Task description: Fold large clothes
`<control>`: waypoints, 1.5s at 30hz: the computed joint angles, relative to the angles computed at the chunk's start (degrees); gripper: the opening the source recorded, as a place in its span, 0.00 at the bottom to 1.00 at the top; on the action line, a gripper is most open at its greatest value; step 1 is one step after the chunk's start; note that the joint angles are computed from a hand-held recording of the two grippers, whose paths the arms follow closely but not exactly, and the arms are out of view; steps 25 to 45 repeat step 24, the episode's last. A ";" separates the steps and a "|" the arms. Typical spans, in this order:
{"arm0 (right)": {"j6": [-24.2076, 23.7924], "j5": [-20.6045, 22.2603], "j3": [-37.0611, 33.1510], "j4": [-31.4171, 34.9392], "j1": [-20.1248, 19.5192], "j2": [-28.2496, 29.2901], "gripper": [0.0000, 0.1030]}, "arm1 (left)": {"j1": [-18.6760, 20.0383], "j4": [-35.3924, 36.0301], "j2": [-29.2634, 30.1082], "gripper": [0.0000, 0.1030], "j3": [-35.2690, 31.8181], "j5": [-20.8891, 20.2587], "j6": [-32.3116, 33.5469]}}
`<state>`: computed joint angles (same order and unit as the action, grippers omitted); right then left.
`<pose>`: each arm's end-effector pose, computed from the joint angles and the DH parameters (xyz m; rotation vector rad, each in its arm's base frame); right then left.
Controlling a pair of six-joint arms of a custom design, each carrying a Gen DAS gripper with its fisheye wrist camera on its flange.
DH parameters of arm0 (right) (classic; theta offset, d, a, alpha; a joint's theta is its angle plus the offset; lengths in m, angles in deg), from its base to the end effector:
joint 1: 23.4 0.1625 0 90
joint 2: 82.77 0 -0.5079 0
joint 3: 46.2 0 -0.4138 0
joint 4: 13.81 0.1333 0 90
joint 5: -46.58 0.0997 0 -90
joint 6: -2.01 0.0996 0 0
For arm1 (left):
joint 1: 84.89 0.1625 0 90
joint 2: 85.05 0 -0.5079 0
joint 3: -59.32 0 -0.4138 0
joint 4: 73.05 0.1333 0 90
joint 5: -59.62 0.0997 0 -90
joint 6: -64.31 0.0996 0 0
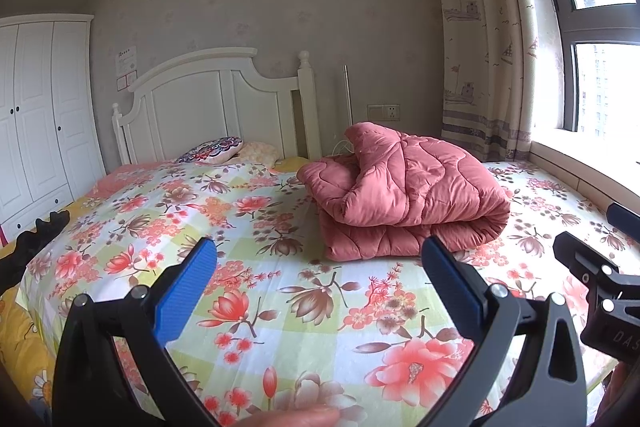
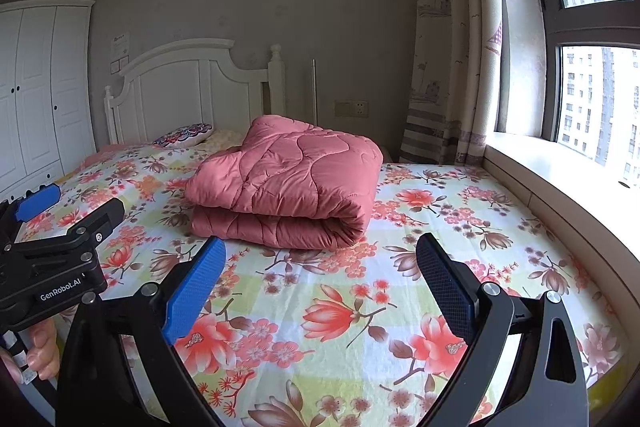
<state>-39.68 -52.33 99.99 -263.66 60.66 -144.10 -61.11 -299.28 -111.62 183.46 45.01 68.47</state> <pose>0.0757 -0.4116 0.2668 0.5247 -2.0354 1.4067 -0.3588 -0.4091 0.0222 0.6831 1.8743 -1.3457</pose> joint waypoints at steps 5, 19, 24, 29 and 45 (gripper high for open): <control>0.06 0.02 -0.01 0.13 0.00 0.04 0.89 | 0.01 1.00 -0.17 0.98 0.33 -0.16 -0.96; 0.32 -0.11 -0.55 2.37 -0.71 0.32 0.89 | 5.71 15.00 -6.27 0.98 2.02 -7.72 -10.31; -1.03 -3.67 -6.58 15.68 -1.74 -7.63 0.89 | 16.93 29.41 -16.37 0.98 -3.21 -9.13 -11.36; -1.03 -3.67 -6.58 15.68 -1.74 -7.63 0.89 | 16.93 29.41 -16.37 0.98 -3.21 -9.13 -11.36; -1.03 -3.67 -6.58 15.68 -1.74 -7.63 0.89 | 16.93 29.41 -16.37 0.98 -3.21 -9.13 -11.36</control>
